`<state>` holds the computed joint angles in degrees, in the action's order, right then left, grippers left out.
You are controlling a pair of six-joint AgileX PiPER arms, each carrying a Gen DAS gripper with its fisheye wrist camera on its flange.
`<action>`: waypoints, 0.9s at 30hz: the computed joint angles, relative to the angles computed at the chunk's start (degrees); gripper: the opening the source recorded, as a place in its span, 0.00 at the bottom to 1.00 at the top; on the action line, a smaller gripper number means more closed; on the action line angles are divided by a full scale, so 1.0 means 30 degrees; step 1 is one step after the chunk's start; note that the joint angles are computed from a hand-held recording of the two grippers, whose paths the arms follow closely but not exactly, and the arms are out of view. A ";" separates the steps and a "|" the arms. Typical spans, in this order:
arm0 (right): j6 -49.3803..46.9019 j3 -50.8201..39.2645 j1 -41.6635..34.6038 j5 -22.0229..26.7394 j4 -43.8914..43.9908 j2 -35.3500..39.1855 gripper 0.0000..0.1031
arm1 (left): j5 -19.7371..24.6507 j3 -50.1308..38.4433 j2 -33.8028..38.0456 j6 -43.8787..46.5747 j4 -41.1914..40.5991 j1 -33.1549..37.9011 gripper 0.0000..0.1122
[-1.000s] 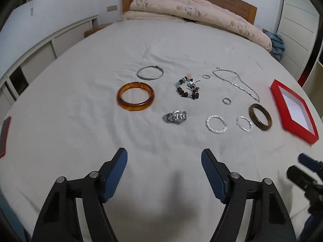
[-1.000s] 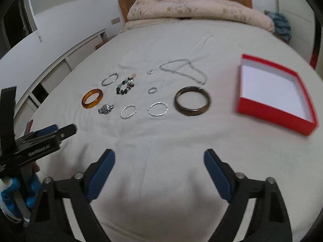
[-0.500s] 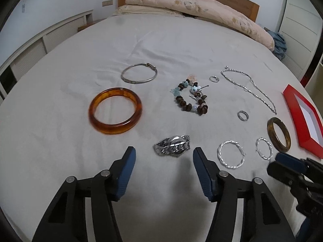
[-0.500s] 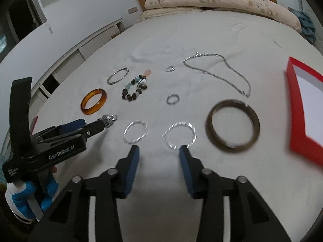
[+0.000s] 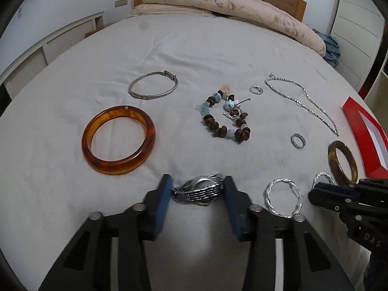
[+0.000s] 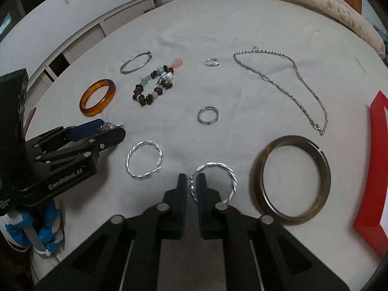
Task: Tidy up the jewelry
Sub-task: 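Grasp the twisted silver hoop with the right tool while the left tool grasps the silver watch, then carry both items into the red box and open both tools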
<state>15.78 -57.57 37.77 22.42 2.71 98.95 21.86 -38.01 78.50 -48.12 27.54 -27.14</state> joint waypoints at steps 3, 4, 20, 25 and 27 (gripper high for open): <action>-0.1689 0.0569 -0.0404 -0.0575 0.2268 -0.0384 0.03 | 0.0049 0.0194 -0.0314 -0.0128 0.0086 -0.0122 0.33; -0.2009 0.0934 -0.0438 -0.0862 0.2777 -0.0660 0.03 | 0.0174 0.0235 -0.0483 -0.0154 0.0059 -0.0202 0.33; -0.2243 0.5673 -0.3197 0.0083 0.3873 -1.0150 0.03 | 0.4243 -0.4009 -0.1286 -0.1607 -0.0362 -0.5759 0.33; -0.8020 0.5362 -0.9916 0.3512 0.5954 -1.2509 0.03 | 0.3723 -0.8793 0.2692 -0.0014 -0.2225 -0.8055 0.33; -1.0980 0.5125 -1.2798 0.4494 0.7337 -1.2207 0.03 | 0.3665 -1.1324 0.4778 0.1164 -0.3352 -0.8746 0.33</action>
